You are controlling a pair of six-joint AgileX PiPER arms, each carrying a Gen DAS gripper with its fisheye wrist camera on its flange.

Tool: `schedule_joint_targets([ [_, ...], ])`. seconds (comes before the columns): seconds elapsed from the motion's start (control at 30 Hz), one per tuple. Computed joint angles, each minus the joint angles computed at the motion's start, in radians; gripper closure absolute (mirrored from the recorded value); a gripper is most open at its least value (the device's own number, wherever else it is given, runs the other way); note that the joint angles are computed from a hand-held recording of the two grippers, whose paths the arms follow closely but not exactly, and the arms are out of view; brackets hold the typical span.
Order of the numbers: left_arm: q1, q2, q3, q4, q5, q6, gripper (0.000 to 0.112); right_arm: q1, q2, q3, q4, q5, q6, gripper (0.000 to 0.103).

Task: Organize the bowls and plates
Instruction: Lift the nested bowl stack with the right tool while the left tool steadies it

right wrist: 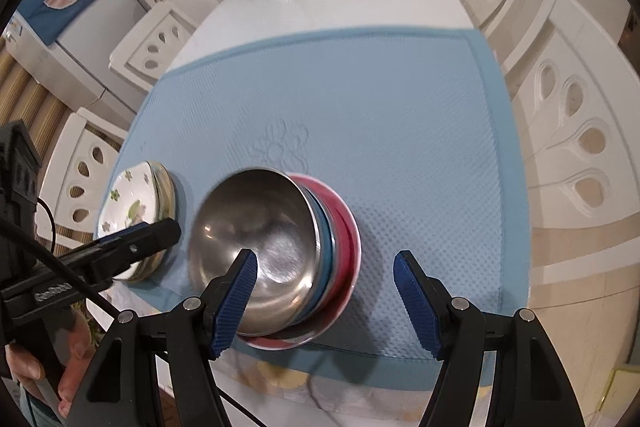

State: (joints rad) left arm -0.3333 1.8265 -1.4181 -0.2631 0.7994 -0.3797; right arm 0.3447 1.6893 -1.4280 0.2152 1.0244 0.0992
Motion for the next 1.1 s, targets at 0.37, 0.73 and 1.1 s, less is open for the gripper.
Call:
schedule_joint_targets([
  [0.37,0.015,0.068,0.1,-0.146,-0.127,0.051,0.041,-0.116,0.091,0.121,0.267,-0.095,-0.203,0.035],
  [0.73,0.003,0.095,0.129,-0.225,-0.186,0.146,0.043,-0.131,0.147,0.125,0.317,-0.103,-0.279,0.036],
  [1.1,0.062,0.124,0.225,-0.68,-0.231,0.548,0.06,-0.177,0.224,0.149,0.554,-0.078,-0.434,0.051],
])
